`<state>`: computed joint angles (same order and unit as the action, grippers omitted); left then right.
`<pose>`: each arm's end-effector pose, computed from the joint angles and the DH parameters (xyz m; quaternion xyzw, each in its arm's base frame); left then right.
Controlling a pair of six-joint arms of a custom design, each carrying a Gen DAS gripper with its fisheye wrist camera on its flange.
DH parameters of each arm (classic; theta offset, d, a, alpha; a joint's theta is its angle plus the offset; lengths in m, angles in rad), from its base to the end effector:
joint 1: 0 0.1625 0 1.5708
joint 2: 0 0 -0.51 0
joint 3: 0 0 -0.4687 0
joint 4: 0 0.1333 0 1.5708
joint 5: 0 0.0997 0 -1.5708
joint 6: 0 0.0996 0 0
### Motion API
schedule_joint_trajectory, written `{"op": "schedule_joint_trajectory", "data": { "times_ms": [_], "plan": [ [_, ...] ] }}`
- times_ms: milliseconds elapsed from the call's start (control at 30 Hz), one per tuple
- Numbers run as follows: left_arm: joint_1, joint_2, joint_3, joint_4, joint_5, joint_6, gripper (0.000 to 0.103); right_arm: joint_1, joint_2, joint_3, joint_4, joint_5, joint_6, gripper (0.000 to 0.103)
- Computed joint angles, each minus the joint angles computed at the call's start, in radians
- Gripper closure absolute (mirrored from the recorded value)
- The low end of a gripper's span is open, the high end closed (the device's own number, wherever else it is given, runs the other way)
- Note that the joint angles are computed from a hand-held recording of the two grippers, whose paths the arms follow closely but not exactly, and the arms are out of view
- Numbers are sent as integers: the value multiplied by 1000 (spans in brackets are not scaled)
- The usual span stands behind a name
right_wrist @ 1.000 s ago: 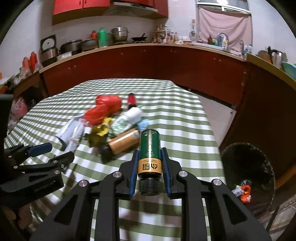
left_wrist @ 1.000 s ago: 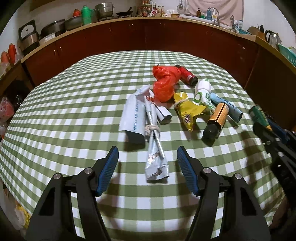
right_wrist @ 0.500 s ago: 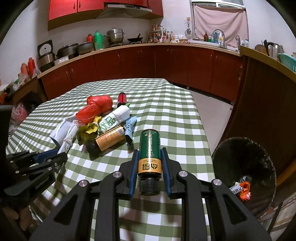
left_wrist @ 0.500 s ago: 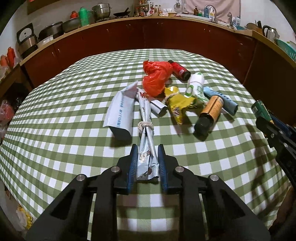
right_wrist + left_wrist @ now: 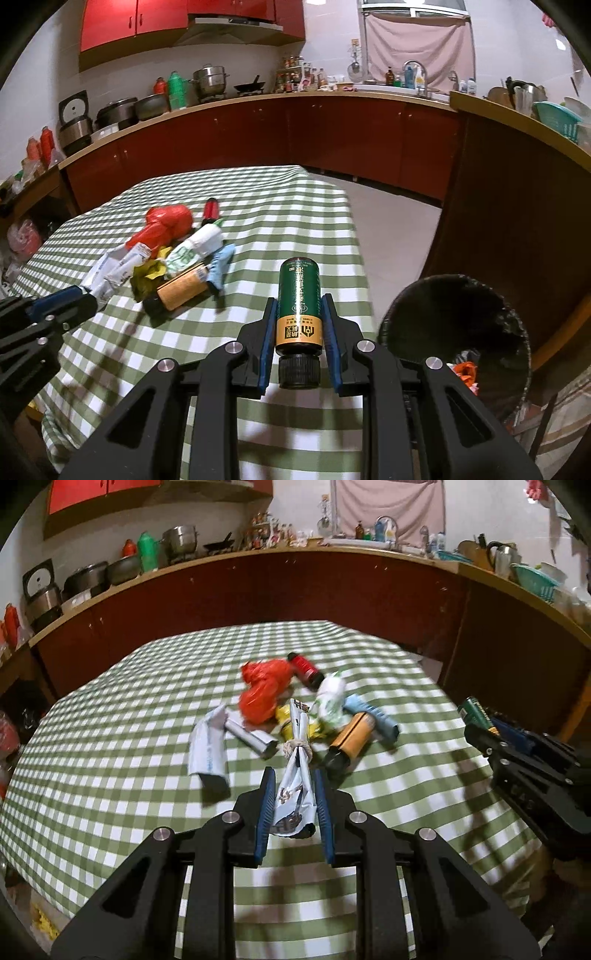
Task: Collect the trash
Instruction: 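Carry the green can and paper wrapper over the black bin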
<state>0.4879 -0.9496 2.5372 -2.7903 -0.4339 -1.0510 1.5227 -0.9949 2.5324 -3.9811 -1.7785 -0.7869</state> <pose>-0.2192 -0.3696 0.0336 0.1117 0.8268 -0.3890 0.3906 0.0919 -0.4370 0.1355 0.2846 -0.8564 0.3462 0.2563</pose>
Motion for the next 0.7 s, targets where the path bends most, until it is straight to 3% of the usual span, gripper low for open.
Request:
{"op": "schedule_joint_trajectory", "data": {
  "times_ms": [200, 233, 267, 400, 700],
  "plan": [
    [10, 61, -26, -165, -3, 135, 82, -22, -23, -2, -17, -11, 3, 78],
    [14, 76, -34, -197, -5, 163, 95, -27, -27, -2, -19, -14, 4, 78],
    [20, 90, -45, -227, -11, 194, 96, -33, -31, -3, -22, -16, 6, 78],
    [38, 161, -84, -355, -31, 316, 96, -47, -45, -4, -33, -28, 14, 78],
    [51, 234, -135, -452, -47, 428, 96, -86, -72, -8, -31, -31, 26, 78]
  ]
}}
